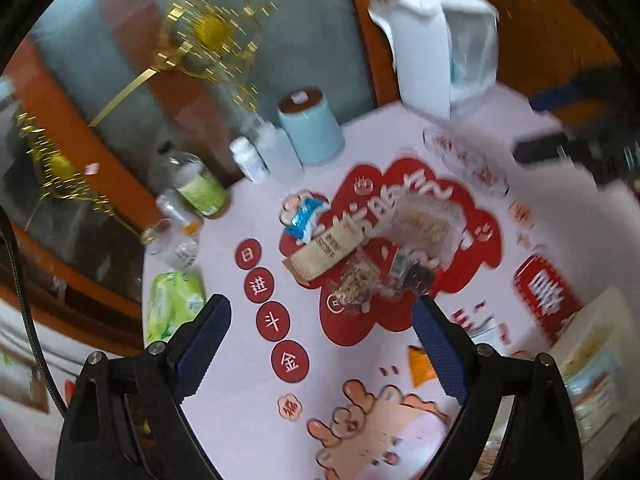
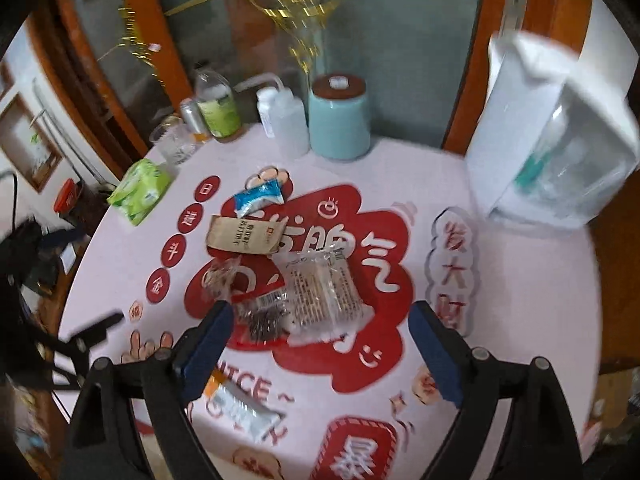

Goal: Organize snacks
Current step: 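Grasp the clear pastry bag with the right tool while the left tool grasps the clear bag of brown nuts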

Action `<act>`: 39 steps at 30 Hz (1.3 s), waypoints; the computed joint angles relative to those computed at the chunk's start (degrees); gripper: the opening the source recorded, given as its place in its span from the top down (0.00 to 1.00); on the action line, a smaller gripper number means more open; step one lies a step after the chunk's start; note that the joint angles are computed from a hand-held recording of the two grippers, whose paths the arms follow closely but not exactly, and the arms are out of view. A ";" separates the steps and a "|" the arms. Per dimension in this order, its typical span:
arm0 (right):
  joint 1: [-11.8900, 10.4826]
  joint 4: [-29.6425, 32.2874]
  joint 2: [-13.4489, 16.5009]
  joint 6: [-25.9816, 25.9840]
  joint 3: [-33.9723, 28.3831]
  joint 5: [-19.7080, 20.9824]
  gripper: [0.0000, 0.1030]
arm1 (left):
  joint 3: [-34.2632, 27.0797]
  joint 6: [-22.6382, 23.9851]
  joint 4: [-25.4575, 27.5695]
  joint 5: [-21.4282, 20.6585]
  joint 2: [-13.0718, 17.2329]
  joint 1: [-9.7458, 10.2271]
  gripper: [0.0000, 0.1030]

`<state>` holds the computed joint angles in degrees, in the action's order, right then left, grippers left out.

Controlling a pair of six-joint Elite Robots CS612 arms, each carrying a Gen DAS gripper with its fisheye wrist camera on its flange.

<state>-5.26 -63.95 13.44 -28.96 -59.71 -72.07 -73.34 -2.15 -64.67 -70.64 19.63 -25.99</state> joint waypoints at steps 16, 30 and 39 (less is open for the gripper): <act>2.76 -2.73 2.49 -1.90 8.93 -6.56 0.03 | 10.00 5.78 -5.88 -9.63 2.86 2.91 0.12; 3.37 -4.29 3.81 1.71 9.87 -11.07 0.20 | 16.37 2.03 -8.55 -13.35 1.50 4.25 0.12; 2.87 -3.64 4.23 1.14 8.81 -9.66 0.24 | 19.88 -4.41 -8.75 -19.75 0.07 5.22 0.12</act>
